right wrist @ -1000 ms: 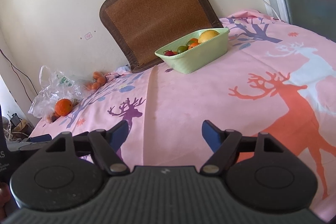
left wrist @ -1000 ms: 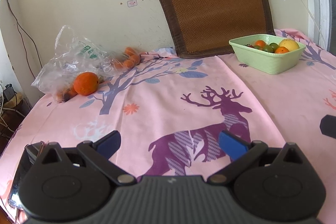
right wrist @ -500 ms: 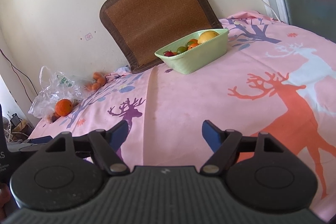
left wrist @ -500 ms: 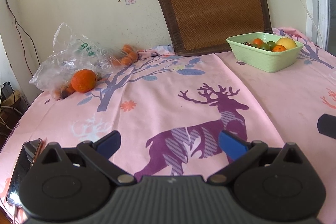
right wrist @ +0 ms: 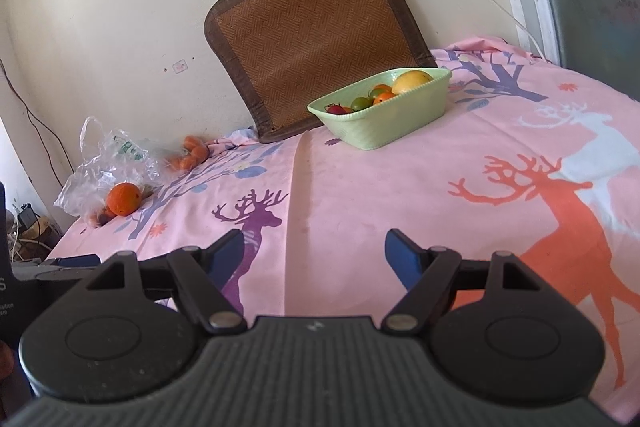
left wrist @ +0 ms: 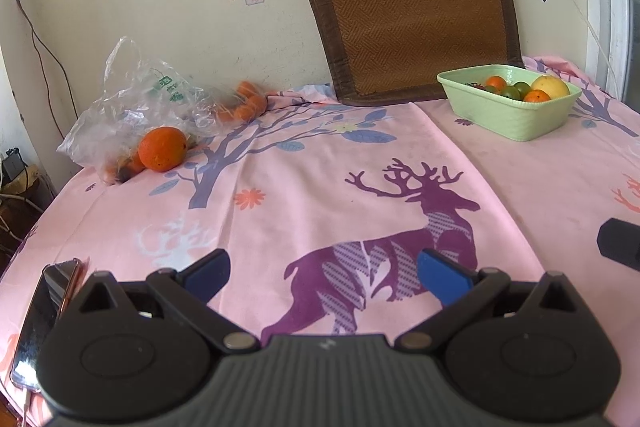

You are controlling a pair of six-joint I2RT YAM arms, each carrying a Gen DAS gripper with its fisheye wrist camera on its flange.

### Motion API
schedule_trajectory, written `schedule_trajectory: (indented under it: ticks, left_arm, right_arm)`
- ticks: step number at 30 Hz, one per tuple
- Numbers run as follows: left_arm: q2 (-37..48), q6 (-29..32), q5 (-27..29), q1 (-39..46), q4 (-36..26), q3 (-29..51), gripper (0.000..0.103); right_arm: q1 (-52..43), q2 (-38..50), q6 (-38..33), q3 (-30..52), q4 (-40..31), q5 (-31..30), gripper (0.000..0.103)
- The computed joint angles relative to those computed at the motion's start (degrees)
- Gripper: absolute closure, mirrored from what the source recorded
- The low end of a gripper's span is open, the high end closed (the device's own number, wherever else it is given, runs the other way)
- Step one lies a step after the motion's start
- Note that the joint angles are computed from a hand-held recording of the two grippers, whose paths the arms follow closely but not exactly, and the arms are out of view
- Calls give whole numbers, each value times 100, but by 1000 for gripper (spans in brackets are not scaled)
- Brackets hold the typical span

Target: Organize fruits

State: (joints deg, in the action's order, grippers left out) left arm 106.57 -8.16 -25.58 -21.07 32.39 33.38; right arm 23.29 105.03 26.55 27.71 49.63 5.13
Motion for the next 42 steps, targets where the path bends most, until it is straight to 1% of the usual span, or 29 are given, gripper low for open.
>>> schedule_trajectory:
  ticks: [22, 29, 32, 42]
  left_arm:
    - [91, -69, 405, 132, -195, 183, 0]
    - [-19, -181, 391, 138, -296, 156, 0]
    - [-99, -228, 366, 179, -281, 97, 0]
    - [-180, -273, 471, 264, -283, 54, 0]
  right_arm:
    - [9, 119, -57, 223, -187, 22, 24]
    - [52, 168, -43, 196, -35, 141, 24]
    - [61, 203, -5, 205, -13, 99, 24]
    - [152, 135, -59, 230, -95, 178, 24]
